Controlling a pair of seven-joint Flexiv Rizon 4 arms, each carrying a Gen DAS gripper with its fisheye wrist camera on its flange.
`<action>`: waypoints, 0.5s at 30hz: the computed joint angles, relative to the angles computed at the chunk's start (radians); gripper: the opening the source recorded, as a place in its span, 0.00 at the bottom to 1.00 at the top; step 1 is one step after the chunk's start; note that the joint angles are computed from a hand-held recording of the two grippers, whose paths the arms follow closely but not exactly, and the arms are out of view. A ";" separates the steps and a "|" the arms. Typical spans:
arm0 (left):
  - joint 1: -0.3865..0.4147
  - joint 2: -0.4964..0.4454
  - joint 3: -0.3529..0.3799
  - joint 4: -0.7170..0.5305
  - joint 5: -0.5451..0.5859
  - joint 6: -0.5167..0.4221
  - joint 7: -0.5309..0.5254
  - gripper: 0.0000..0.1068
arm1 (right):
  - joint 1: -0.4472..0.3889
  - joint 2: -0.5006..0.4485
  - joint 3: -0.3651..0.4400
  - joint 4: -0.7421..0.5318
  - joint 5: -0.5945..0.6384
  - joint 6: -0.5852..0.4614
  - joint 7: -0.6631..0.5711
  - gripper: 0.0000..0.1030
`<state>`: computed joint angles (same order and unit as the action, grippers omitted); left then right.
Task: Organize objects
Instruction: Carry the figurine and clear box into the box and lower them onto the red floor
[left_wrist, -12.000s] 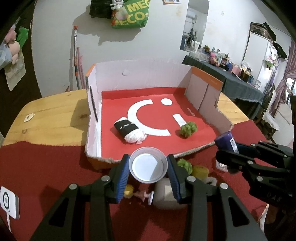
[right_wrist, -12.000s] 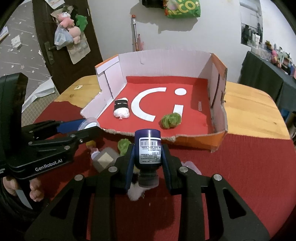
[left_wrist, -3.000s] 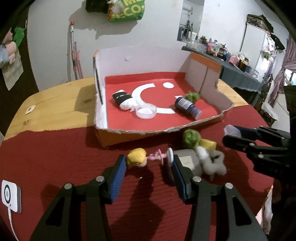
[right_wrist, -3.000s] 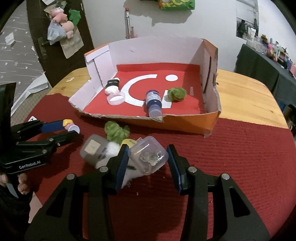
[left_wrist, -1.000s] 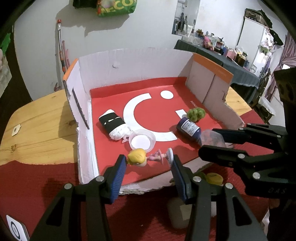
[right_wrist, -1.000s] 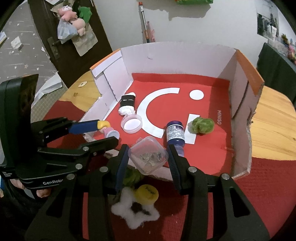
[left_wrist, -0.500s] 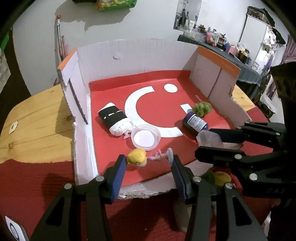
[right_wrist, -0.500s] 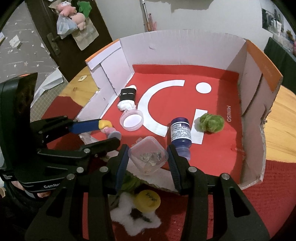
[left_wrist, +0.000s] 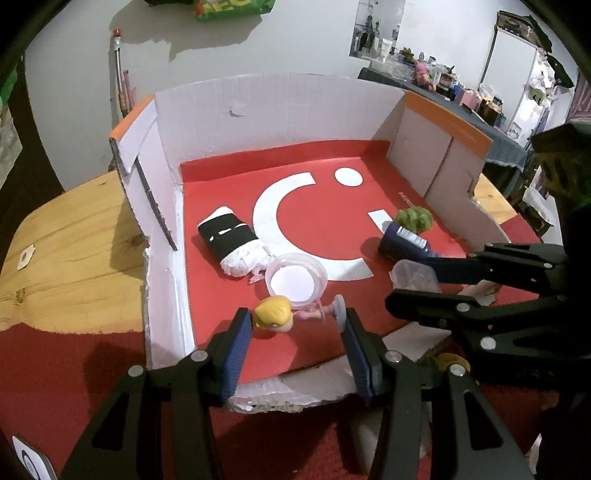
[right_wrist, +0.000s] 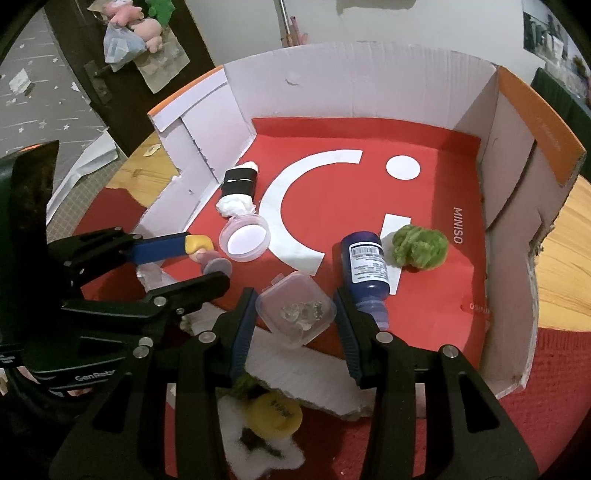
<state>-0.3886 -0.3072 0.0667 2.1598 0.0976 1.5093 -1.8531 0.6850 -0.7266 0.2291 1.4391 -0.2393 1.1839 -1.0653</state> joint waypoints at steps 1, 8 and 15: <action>-0.025 -0.001 0.028 -0.012 0.023 -0.009 -0.018 0.48 | 0.006 0.000 -0.010 0.000 -0.005 -0.003 0.008 0.39; -0.033 -0.022 0.014 -0.060 0.074 -0.051 -0.005 0.49 | 0.016 0.011 -0.056 0.022 -0.044 -0.001 0.062 0.39; 0.030 -0.032 -0.051 -0.026 -0.055 -0.006 0.084 0.49 | 0.009 0.006 -0.058 0.020 -0.065 0.000 0.079 0.39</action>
